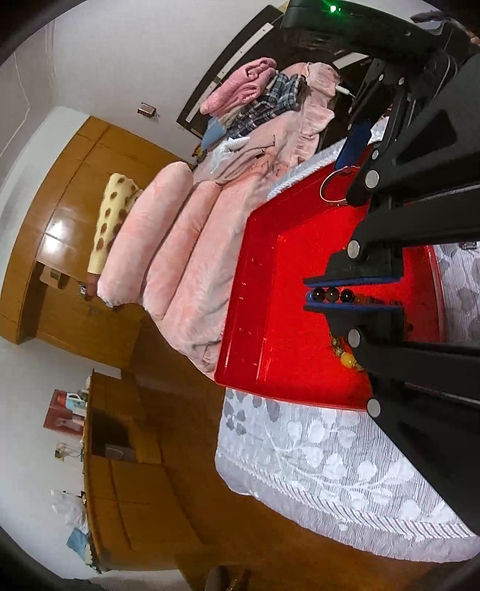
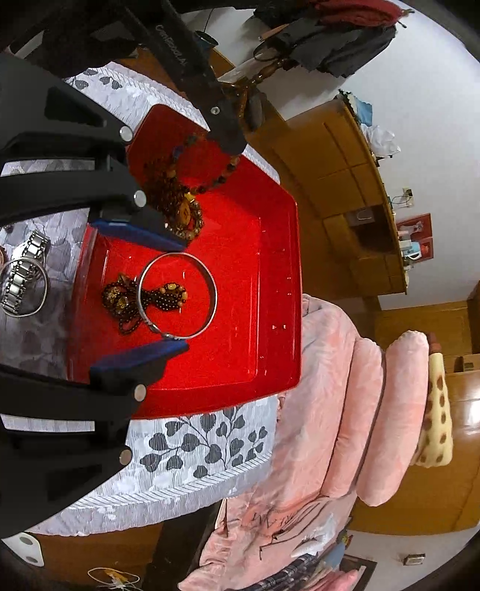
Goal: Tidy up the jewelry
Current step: 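Carry the bracelet and bangle into the red tin and open both tools, then withdraw both tools from the tin toward the remaining jewelry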
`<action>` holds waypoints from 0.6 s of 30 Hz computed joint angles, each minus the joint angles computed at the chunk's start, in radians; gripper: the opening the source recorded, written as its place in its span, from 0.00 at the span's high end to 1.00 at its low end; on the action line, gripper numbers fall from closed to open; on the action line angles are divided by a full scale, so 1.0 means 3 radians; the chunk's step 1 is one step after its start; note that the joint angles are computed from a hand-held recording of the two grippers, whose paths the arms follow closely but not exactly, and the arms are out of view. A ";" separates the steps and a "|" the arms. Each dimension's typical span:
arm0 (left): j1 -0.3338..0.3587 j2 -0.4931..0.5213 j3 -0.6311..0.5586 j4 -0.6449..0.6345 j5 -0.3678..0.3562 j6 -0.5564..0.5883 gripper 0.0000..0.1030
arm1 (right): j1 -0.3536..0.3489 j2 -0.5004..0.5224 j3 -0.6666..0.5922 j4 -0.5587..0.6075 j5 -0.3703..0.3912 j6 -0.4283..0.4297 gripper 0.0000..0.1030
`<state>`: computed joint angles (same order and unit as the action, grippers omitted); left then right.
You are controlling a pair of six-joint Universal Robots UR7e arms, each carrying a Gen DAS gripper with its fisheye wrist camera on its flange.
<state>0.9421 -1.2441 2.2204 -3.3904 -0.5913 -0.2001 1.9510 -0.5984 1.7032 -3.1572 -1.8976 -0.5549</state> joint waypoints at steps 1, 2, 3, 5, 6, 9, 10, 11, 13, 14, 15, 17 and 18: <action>0.0006 -0.0011 -0.0008 0.0067 0.0016 -0.0038 0.90 | 0.0000 0.0011 -0.0004 -0.0005 -0.0015 -0.0002 0.52; 0.0012 -0.0015 -0.0012 0.0142 0.0042 -0.0102 0.78 | -0.0001 0.0015 -0.0004 -0.0029 -0.0030 -0.0002 0.38; 0.0014 -0.0024 -0.0012 0.0179 0.0055 -0.0142 0.62 | -0.0001 0.0017 0.0012 -0.0097 -0.0043 -0.0007 0.31; 0.0005 -0.0023 0.0003 0.0143 0.0099 -0.0166 0.61 | -0.0001 -0.0006 0.0052 -0.0173 -0.0022 -0.0029 0.31; -0.0005 -0.0033 0.0012 0.0168 0.0113 -0.0192 0.61 | -0.0009 -0.0032 0.0085 -0.0205 0.0017 -0.0025 0.32; -0.0081 -0.0060 0.0082 0.0115 0.0215 -0.0211 0.54 | -0.0023 -0.0104 0.0206 -0.0340 0.0092 -0.0034 0.32; -0.0116 -0.0066 0.0118 0.0065 0.0261 -0.0183 0.51 | -0.0029 -0.0137 0.0269 -0.0406 0.0119 -0.0047 0.32; -0.0144 -0.0077 0.0151 0.0020 0.0299 -0.0151 0.44 | -0.0033 -0.0159 0.0308 -0.0446 0.0132 -0.0057 0.33; -0.0243 -0.0088 0.0256 -0.0095 0.0402 -0.0104 0.36 | -0.0057 -0.0233 0.0438 -0.0560 0.0183 -0.0087 0.32; -0.0277 -0.0106 0.0298 -0.0093 0.0438 -0.0120 0.32 | -0.0075 -0.0283 0.0523 -0.0621 0.0221 -0.0093 0.32; -0.0322 -0.0127 0.0361 -0.0103 0.0473 -0.0143 0.30 | -0.0089 -0.0328 0.0595 -0.0659 0.0255 -0.0096 0.32; -0.0398 -0.0175 0.0476 -0.0079 0.0524 -0.0223 0.27 | -0.0117 -0.0411 0.0737 -0.0725 0.0290 -0.0102 0.32; -0.0433 -0.0199 0.0531 -0.0053 0.0561 -0.0277 0.25 | -0.0135 -0.0452 0.0809 -0.0751 0.0302 -0.0103 0.32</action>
